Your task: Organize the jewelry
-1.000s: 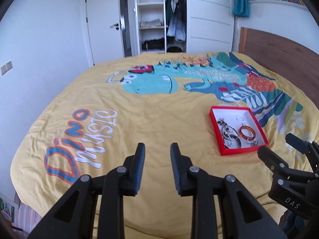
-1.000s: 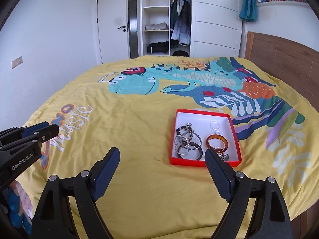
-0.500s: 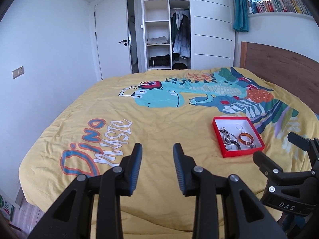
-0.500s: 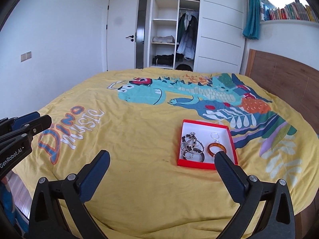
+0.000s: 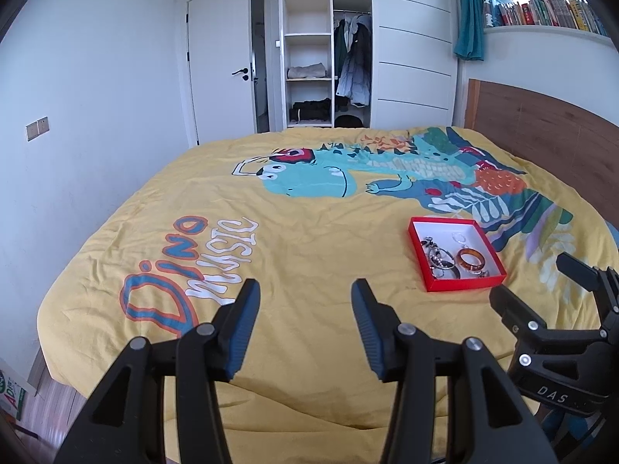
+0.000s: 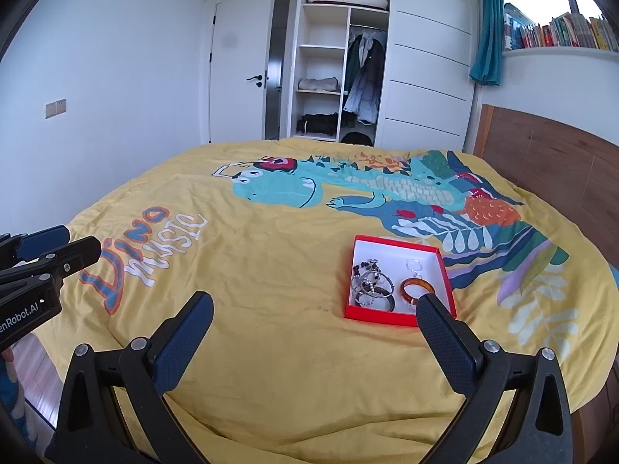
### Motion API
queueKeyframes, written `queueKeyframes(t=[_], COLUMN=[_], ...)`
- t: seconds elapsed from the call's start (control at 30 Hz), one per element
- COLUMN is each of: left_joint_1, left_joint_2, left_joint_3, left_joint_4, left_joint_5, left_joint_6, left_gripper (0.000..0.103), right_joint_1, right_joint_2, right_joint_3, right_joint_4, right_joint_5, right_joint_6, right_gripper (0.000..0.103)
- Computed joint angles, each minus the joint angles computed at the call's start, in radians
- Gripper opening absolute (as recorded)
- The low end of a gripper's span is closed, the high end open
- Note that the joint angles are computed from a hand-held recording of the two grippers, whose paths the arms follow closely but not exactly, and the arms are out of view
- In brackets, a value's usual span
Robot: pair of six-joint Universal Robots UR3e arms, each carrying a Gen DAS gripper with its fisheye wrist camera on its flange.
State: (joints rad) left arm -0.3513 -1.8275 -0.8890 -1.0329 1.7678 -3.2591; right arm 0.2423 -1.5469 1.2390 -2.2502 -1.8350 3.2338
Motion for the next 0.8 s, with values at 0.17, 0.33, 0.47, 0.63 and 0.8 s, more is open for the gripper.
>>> queueKeyframes(t=[0.17,0.33,0.47,0.63,0.8], left_joint_1=[0.003,0.000,0.000,-0.006,-0.007], left_joint_2=[0.017,0.037,0.069,0.083,0.087], left_joint_3=[-0.019,-0.046,-0.078,-0.087,-0.096], left_joint_4=[-0.002,0.016,0.034,0.054,0.065], left_joint_5=[-0.005,0.007,0.018,0.031,0.030], left_joint_6=[-0.003,-0.004,-0.006,-0.003,-0.003], left_gripper=[0.047,0.047,0.047,0.047,0.047], right_joint_1=[0.007,0.012,0.020,0.028,0.021], right_joint_2=[-0.022,-0.033,-0.056,-0.081,-0.099], right_joint_3=[0.024,0.034,0.050,0.066,0.090], right_joint_4=[0.005,0.005,0.006,0.003,-0.002], right_joint_5=[-0.005,-0.007,-0.017,-0.029,-0.031], right_joint_6=[0.006,0.011,0.015,0.011,0.007], right_gripper=[0.103,0.103,0.103,0.103,0.103])
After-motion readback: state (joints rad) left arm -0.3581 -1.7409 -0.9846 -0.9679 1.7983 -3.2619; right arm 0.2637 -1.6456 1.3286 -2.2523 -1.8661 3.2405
